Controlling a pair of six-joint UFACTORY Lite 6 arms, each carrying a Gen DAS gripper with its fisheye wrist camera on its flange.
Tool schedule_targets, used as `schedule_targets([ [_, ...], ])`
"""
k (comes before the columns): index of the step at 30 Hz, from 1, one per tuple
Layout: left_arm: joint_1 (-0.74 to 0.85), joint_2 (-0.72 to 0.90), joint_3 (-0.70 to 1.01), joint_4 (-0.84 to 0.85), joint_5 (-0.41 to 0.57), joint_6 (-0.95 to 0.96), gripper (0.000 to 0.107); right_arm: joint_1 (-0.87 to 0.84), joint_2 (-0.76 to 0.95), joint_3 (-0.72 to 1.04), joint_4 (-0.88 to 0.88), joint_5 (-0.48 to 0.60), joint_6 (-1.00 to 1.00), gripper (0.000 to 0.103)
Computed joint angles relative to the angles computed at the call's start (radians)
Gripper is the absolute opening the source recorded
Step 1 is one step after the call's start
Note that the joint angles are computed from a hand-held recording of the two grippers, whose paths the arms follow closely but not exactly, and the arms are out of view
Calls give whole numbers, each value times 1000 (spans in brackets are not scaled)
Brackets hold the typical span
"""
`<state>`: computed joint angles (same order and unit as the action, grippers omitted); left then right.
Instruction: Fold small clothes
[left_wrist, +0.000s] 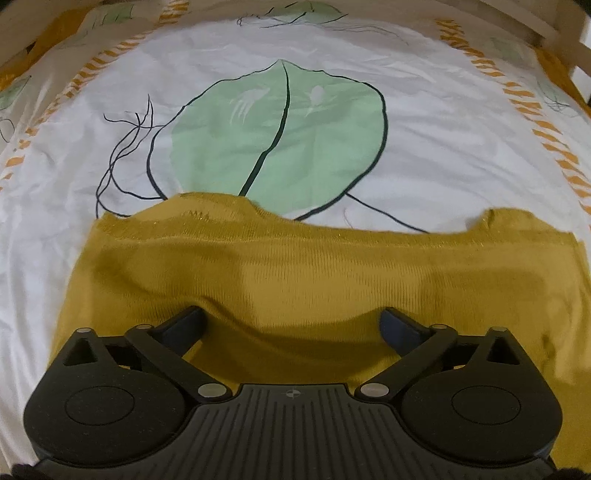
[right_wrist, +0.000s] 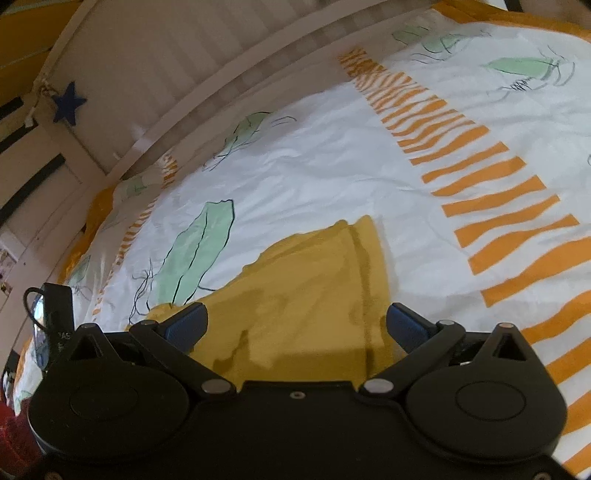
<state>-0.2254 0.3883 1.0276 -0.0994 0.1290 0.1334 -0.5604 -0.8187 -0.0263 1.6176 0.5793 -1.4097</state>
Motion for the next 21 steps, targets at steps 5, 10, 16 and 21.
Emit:
schedule_targets([
  [5, -3, 48, 66, 31, 38, -57, 103, -218, 302, 91, -28, 214, -144, 103],
  [10, -3, 32, 39, 17, 17, -45, 103, -261, 528, 166, -39, 216, -230, 103],
  [16, -1, 33, 28, -22, -2, 2, 103, -388, 945, 253, 21, 500, -393, 103],
  [21, 30, 55, 128, -133, 162, 120, 102, -368, 1052, 291, 54, 556, -438, 103],
])
